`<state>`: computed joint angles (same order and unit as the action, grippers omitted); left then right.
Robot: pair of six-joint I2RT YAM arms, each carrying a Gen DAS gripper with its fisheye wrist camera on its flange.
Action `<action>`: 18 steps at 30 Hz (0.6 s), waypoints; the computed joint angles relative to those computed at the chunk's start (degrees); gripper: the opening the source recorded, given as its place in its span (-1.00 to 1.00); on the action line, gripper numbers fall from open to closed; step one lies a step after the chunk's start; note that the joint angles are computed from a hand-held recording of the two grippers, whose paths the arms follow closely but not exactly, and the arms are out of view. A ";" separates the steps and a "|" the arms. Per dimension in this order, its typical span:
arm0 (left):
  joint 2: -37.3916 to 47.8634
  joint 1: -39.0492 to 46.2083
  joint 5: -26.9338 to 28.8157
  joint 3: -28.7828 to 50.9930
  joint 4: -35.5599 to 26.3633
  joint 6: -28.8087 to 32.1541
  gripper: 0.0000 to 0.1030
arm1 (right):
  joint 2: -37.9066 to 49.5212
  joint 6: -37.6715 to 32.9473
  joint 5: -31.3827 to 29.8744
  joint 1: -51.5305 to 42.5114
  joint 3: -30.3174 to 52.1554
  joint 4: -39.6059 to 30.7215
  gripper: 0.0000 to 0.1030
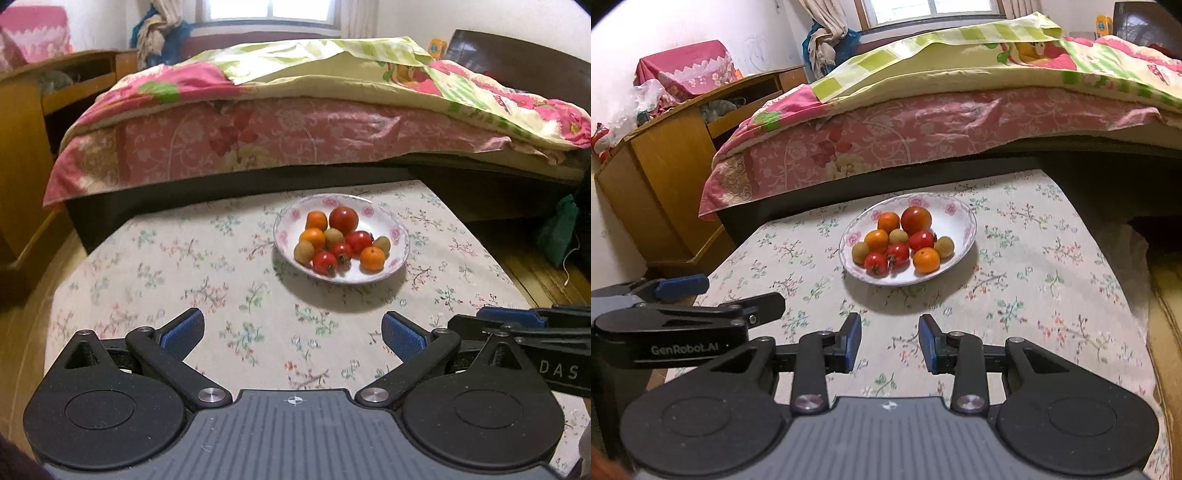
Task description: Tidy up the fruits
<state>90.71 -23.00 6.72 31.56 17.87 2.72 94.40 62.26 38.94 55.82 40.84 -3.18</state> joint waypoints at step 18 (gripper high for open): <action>-2.44 -3.55 -7.21 -4.78 0.41 1.46 1.00 | 1.25 9.58 1.67 6.18 0.64 -5.17 -0.34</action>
<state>88.27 -26.55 -0.49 26.79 18.27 4.18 95.66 71.84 40.61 62.00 41.47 -8.35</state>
